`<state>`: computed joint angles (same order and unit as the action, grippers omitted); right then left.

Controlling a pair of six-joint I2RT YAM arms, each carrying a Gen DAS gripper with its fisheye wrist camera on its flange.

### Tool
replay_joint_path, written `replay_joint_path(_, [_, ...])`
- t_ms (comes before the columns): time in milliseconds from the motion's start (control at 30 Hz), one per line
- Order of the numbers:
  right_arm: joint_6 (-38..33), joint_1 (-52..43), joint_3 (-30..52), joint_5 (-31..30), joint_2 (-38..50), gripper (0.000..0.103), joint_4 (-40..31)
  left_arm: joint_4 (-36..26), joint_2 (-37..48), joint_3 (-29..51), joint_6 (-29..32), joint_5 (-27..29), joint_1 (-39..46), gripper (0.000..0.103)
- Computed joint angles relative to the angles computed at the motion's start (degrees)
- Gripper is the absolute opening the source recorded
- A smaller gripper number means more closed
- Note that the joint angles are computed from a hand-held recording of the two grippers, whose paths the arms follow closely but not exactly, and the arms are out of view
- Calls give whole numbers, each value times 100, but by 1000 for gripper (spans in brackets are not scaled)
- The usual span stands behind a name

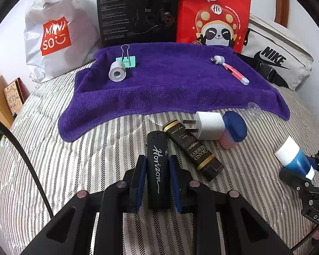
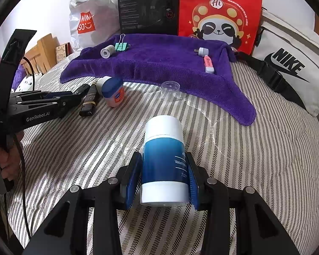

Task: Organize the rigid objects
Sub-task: 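Carry the Horizon box with the left tool while the right tool carries the Vaseline stick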

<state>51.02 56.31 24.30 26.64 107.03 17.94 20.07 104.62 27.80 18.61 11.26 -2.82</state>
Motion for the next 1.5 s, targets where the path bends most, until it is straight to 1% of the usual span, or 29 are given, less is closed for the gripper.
replay_joint_path(367, [-10, 0, 22, 8, 22, 41, -11, 4, 0, -1, -1, -9, -3, 21])
replay_joint_path(833, [-25, -8, 7, 11, 31, 41, 20, 335, -63, -196, -6, -591, -370, 21])
replay_joint_path(900, [-36, -15, -8, 11, 32, 41, 52, 277, -71, -174, -4, -496, -311, 21])
replay_joint_path(1000, [-34, -34, -53, -30, 20, 40, 147, 26, -26, -18, -10, -73, -46, 21])
replay_joint_path(1033, [-15, -43, -71, -39, 6, 37, 171, -22, -7, 19, -13, 20, 20, 21])
replay_joint_path(1100, [-4, -95, -150, -111, -54, 36, 253, -6, -5, 11, 5, 46, 33, 21])
replay_joint_path(1167, [-35, -184, -201, -308, -218, 36, 163, -34, -20, 15, 162, -10, -13, 21])
replay_joint_path(1233, [112, -309, -345, -552, -381, 36, 247, -274, -33, 127, 182, 86, 44, 21])
replay_joint_path(1300, [192, -352, -507, -655, -479, 36, 454, -639, -28, 317, 70, 267, 162, 21])
replay_joint_path(1333, [195, -349, -562, -669, -578, 36, 452, -789, -23, 402, 35, 334, 207, 21])
replay_joint_path(1400, [228, -297, -556, -579, -749, 36, 225, -866, -10, 469, -8, 291, 231, 21])
replay_joint_path(1500, [96, -343, -523, -645, -922, 36, 29, -1026, -12, 598, -23, 373, 312, 21])
